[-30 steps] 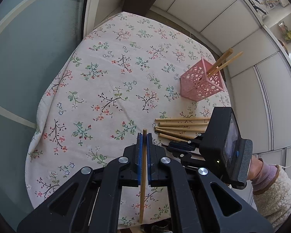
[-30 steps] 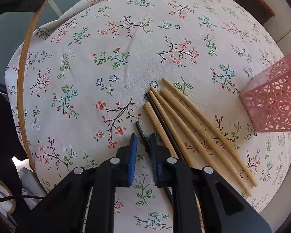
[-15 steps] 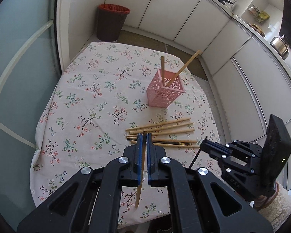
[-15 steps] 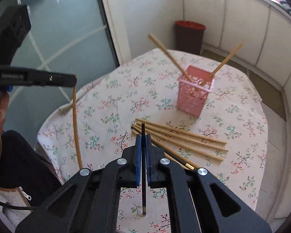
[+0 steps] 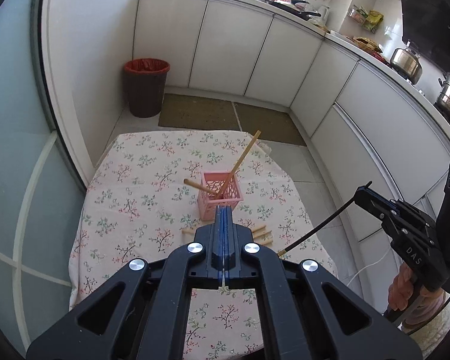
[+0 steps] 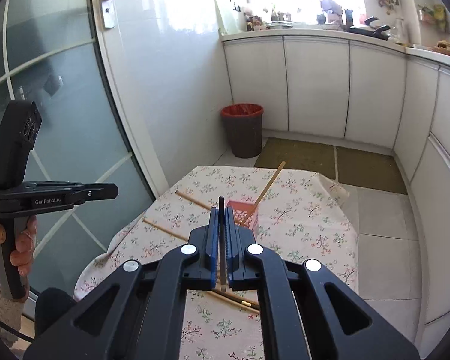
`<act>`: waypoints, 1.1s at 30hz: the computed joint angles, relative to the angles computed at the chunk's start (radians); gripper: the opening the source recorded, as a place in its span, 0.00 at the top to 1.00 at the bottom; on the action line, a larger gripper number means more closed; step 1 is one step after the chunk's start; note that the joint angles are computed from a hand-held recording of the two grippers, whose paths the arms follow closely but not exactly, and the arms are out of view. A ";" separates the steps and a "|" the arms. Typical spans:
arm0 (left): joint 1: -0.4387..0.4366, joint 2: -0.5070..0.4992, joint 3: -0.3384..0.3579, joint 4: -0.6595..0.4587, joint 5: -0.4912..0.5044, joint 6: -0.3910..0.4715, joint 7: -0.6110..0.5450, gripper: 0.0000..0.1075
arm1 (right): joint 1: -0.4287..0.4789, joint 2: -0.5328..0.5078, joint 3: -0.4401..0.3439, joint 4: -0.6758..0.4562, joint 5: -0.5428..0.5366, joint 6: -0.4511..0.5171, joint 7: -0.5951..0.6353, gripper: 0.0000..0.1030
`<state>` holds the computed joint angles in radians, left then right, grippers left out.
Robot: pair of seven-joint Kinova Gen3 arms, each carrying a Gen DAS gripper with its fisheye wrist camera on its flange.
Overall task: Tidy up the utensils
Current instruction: 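Raise both held chopsticks upright and move them over the pink cup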
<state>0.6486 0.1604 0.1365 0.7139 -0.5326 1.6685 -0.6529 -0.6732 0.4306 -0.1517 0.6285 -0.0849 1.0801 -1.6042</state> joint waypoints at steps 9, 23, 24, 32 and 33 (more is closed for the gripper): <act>0.042 0.019 -0.165 -0.049 0.177 0.021 -0.126 1.00 | 0.045 -0.036 -0.011 0.045 -0.037 -0.043 -0.008 0.96; -0.261 0.120 -0.168 0.478 0.496 -0.223 -0.005 0.74 | 0.105 -0.081 -0.042 0.216 -0.102 -0.117 0.004 0.96; -0.283 0.133 -0.143 0.479 0.485 -0.238 0.000 0.74 | 0.107 -0.075 -0.041 0.211 -0.103 -0.111 0.004 0.96; -0.288 0.185 -0.134 0.504 0.424 -0.309 0.012 0.93 | 0.121 -0.026 -0.040 0.180 -0.122 -0.085 0.004 0.96; -0.288 0.173 -0.147 0.518 0.447 -0.326 0.006 0.94 | 0.120 -0.024 -0.040 0.178 -0.122 -0.084 0.005 0.96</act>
<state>0.3605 0.3333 -0.0102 1.2314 -0.0855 1.3428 -0.6472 -0.5533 0.4067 -0.1915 0.8070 -0.2071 0.9963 -1.5995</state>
